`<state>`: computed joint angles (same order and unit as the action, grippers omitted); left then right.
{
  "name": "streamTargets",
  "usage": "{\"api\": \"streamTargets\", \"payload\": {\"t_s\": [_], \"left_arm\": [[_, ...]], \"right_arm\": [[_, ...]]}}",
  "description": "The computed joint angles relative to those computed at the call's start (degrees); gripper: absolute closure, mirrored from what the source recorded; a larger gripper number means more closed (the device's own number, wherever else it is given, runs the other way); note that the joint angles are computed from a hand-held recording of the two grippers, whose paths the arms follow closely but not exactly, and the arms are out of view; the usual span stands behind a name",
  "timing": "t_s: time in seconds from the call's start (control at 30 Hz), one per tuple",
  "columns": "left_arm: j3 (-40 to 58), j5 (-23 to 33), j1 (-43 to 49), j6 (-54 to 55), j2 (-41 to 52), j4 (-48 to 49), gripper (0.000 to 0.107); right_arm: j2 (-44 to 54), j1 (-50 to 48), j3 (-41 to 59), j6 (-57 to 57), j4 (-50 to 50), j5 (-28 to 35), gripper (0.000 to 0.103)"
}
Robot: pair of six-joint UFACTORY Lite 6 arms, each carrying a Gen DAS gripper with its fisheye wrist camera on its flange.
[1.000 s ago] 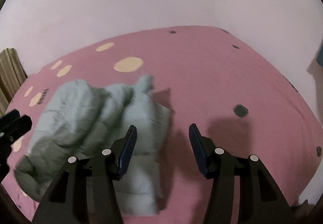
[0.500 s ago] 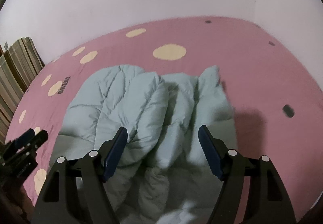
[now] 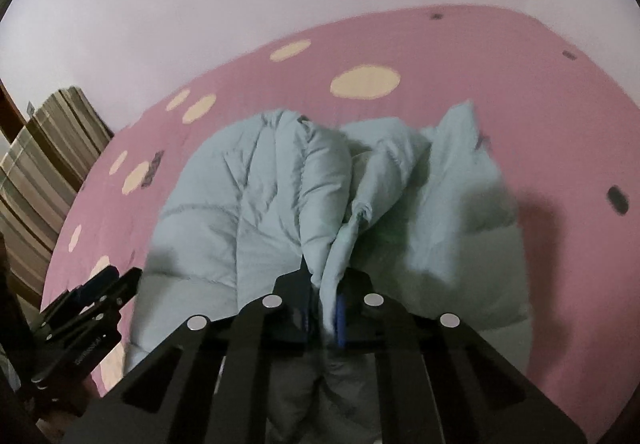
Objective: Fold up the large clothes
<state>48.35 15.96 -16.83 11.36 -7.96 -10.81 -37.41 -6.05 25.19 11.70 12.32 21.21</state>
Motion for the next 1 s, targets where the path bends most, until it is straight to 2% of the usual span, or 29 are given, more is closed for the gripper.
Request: {"api": "streamTargets", "payload": {"t_s": [0.13,0.27,0.43,0.67,0.77,0.87,0.9,0.97,1.0], "left_arm": [[2.8,0.6,-4.1,-3.6,0.8,2.0,0.053],[4.9,0.4,-10.0,-9.7,3.4,6.3,0.053],[6.6,-0.7,-17.1,-28.1,8.7,22.7,0.053],[9.2,-0.6,-21.6,-46.1,17.3,41.5,0.052],[9.3,-0.9,-22.7,-52.4,19.4,47.8,0.053],[7.7,-0.6,-23.9,-61.1,18.9,56.9,0.053],[7.2,-0.6,-24.0,-62.2,18.3,58.5,0.053],[6.3,-0.4,-24.0,-61.5,16.6,58.5,0.054],[5.9,-0.2,-23.7,-57.8,15.3,55.2,0.054]], "right_arm": [[-4.1,-7.9,1.3,-7.6,2.0,3.9,0.095],[-4.1,-19.8,1.1,-24.4,11.6,6.5,0.095],[1.1,-31.7,-2.1,-47.2,26.9,7.1,0.095],[13.1,-37.1,-5.0,-75.4,49.7,3.9,0.093],[16.3,-38.1,-5.7,-84.1,57.2,3.8,0.093],[18.9,-40.3,-4.7,-86.8,59.3,6.4,0.092],[18.8,-40.6,-4.4,-86.4,58.4,6.9,0.089],[16.8,-40.7,-3.9,-82.6,53.7,7.4,0.086],[16.2,-41.0,-3.3,-80.5,51.0,7.8,0.082]]}}
